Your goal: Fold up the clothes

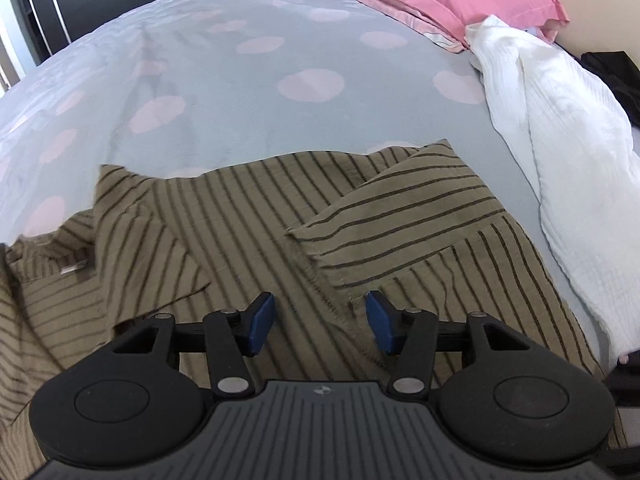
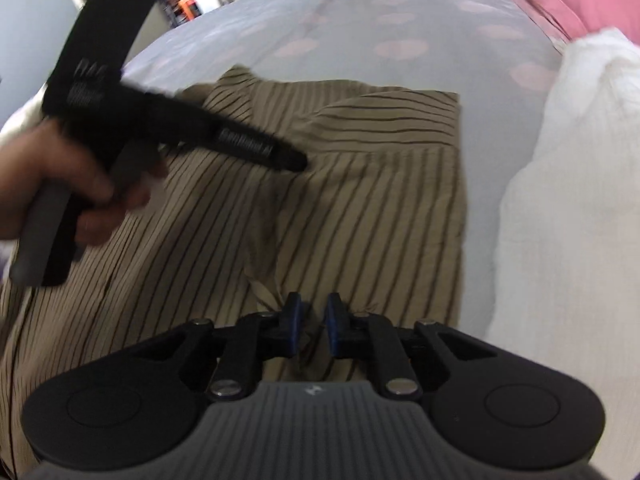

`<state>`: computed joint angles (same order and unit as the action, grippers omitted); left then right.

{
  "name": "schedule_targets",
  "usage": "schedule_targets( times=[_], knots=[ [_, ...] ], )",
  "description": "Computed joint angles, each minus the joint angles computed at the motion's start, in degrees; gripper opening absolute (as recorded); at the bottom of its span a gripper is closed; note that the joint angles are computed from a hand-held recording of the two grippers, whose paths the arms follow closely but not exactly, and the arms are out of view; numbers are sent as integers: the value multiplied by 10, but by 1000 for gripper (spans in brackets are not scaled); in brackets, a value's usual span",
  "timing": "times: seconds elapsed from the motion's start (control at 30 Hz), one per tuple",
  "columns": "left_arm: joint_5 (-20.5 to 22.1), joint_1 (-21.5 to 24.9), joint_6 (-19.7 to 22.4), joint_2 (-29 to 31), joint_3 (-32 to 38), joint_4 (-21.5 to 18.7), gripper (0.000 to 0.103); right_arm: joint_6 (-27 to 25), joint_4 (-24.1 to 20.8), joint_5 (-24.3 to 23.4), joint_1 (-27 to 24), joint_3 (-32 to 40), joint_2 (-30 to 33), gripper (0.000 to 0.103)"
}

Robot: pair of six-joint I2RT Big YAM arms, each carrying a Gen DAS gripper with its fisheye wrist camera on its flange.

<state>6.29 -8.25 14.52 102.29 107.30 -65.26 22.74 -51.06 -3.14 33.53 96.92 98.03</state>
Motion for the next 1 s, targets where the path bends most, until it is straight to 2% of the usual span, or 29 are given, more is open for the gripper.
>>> schedule_targets(
  times=[0.1, 0.23, 0.33, 0.43, 0.6, 0.77, 0.8, 0.93, 1.0],
  knots=[
    [6, 17, 17, -25, -16, -7, 49, -5, -18, 3, 7, 12, -5, 16],
    [13, 61, 45, -78, -47, -21, 49, -20, -66, 24, 23, 47, 0, 19],
    [24, 114, 77, -117, -68, -42, 50, -19, -112, 13, 34, 84, 10, 19],
    [19, 173, 115, -146, -79, -50, 50, -10, -143, 5, 49, 116, 17, 19],
    [17, 281, 150, -160, -58, -65, 50, -12, -201, 8, 81, 176, 37, 20],
    [19, 376, 129, -155, -51, -42, 50, 2, -251, 20, 110, 238, 69, 23],
    [16, 390, 124, -155, -58, -28, 50, 6, -258, 20, 115, 253, 80, 26],
    [9, 434, 104, -144, -88, 42, 50, 21, -272, 24, 138, 299, 112, 29],
    [15, 451, 90, -127, -87, 60, 50, 29, -279, 17, 148, 317, 127, 30]
  ],
)
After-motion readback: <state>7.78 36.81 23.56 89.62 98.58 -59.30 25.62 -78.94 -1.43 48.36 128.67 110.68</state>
